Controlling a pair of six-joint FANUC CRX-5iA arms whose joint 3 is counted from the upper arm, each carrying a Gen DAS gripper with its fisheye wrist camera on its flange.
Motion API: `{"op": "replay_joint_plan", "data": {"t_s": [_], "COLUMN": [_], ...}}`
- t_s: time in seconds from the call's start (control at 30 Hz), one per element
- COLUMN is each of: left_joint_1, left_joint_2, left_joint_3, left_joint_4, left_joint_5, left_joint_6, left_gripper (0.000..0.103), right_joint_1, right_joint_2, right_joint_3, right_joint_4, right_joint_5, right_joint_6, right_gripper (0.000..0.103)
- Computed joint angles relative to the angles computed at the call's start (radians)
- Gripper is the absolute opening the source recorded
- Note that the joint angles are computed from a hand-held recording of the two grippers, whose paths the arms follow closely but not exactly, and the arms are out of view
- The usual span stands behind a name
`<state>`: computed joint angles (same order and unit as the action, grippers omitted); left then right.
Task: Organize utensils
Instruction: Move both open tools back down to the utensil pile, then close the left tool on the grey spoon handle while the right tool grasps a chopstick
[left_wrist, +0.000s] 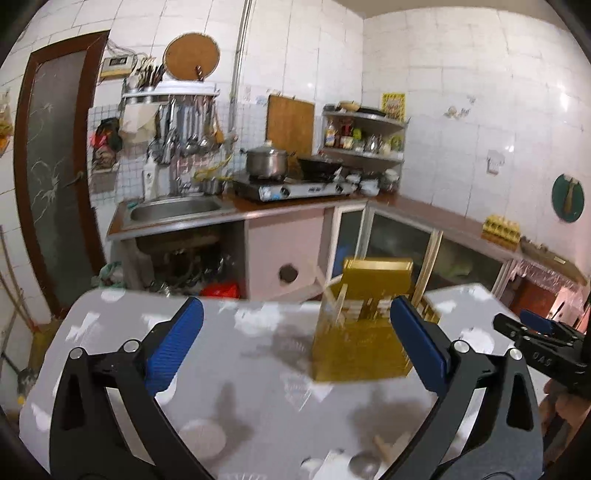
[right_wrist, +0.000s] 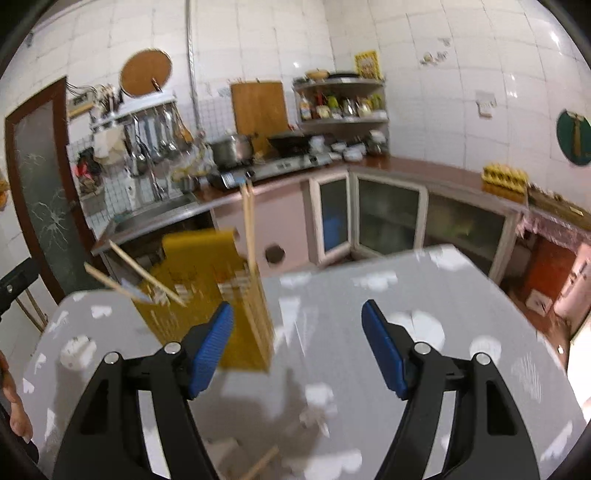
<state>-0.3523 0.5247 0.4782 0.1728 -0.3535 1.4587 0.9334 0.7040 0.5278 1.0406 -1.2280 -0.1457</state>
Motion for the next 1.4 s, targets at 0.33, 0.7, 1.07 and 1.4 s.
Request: {"op": "replay_joint_plan", "data": {"t_s": [0.33,0.7,1.07,1.4], "left_joint_1": [-0.005,-0.012,-0.027,-0.061], "left_joint_2": [0.055,0.127,0.164,0.201], "left_joint_3": [-0.002,0.043,0.085,0.131], "left_joint_4": [-0.082,-0.081,-0.019,0.002], "left_joint_5": [-0.187,-0.338,-0.432,-0.511], "left_joint_6": [0.082,0.101,0.052,0.027], "left_gripper": [0.098,0.098,0.098,0.097], "right_joint_1": [0.023,0.015,0.003,-0.016], "right_joint_2": [0.095,0.225,0.164,0.057], "right_joint_3": [0.094,0.332,0.235,0.068], "right_joint_4": [-0.238,-0.448,-0.454,-0.442], "right_joint_5": [-0.049,-0.12,-0.009,0.048], "right_joint_6": [0.057,0.204,0.241,0.237], "right_gripper": [0.071,0.042,0.017,0.013]}}
